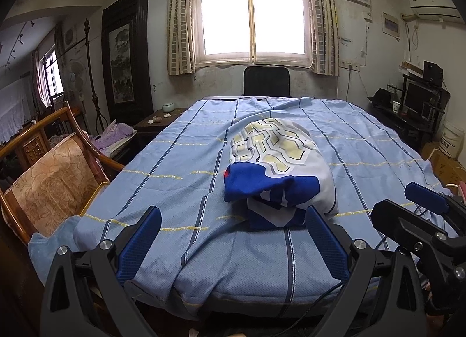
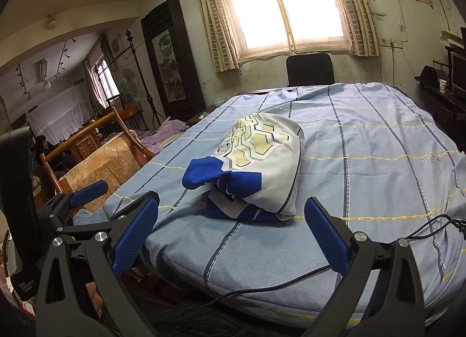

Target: Fold large clothes

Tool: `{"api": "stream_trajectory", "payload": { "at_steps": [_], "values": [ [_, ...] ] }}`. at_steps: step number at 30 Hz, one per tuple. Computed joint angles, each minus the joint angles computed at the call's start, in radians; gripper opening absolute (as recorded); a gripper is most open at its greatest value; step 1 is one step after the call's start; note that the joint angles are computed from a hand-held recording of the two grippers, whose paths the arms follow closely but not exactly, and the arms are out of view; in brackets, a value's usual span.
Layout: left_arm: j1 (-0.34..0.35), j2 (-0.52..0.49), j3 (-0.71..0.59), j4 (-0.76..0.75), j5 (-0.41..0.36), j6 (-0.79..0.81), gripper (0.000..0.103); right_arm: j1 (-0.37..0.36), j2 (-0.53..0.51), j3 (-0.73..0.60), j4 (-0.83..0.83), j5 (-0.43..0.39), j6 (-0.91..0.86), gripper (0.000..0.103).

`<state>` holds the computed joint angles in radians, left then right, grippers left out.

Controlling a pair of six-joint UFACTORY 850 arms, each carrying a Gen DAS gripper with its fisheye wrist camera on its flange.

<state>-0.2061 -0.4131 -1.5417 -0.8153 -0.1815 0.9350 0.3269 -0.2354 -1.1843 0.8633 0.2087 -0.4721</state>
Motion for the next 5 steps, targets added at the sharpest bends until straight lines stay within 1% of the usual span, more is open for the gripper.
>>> {"api": "stream_trajectory", "payload": {
  "at_steps": [5],
  "values": [
    [0.001, 0.001, 0.001, -0.009, 0.002, 0.005, 0.099, -0.001, 0.001, -0.001, 0.007, -0.001, -0.005, 0.098]
  ]
}}
